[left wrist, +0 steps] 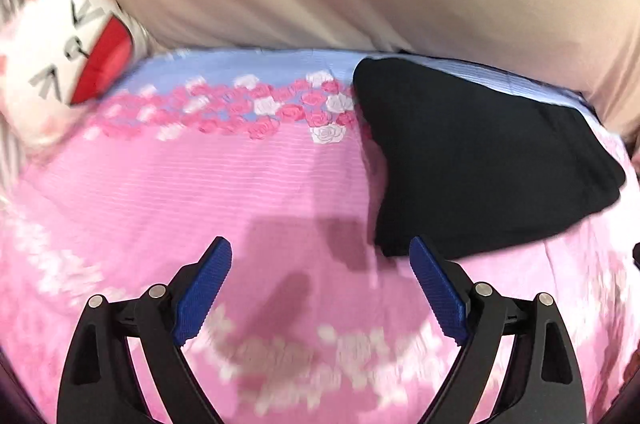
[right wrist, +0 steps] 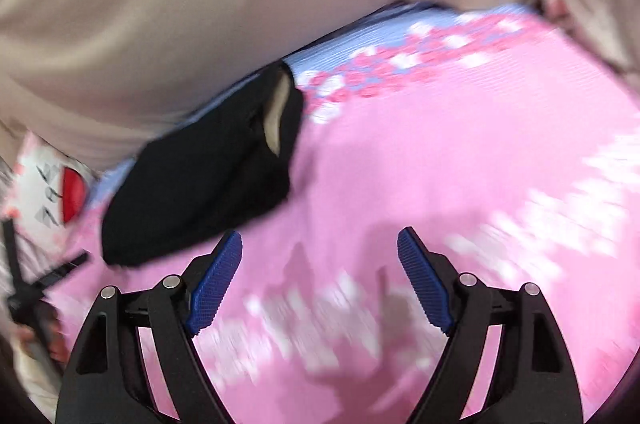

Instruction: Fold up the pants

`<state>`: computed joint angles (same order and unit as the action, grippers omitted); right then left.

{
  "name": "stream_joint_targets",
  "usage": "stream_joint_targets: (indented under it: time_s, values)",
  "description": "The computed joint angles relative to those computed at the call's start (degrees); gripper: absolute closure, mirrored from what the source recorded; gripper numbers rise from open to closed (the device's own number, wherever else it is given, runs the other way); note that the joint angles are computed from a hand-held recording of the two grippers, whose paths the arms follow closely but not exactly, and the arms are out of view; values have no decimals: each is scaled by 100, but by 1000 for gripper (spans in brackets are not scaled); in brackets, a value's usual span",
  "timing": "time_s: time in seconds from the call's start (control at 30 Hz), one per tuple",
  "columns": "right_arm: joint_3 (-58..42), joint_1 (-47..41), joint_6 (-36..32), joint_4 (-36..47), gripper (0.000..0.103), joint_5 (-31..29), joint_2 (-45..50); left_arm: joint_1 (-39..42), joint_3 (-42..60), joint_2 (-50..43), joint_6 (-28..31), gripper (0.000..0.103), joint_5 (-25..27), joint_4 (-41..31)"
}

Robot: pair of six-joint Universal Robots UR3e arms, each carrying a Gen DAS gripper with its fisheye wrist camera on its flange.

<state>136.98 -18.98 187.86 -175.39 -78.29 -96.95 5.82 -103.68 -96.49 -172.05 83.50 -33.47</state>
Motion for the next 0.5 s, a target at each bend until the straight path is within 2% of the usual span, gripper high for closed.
stream_joint_targets:
  time_s: [0.1, 0.2, 0.33, 0.5]
  values:
    - [130, 774, 32, 201, 22, -1123, -479, -274, -405, 656, -32, 15, 242, 178]
    - [-97, 1548, 292, 439, 19, -1711, -643, -648, -426, 1040, -148, 15, 469, 56]
    - [-594, 2359, 346, 393, 18, -2424, -488, -784, -280, 1368, -316, 15, 187, -330]
    - [-1380, 3152, 342, 276, 14, -3232, 44, -968, -179, 1526, -494, 15, 260, -490]
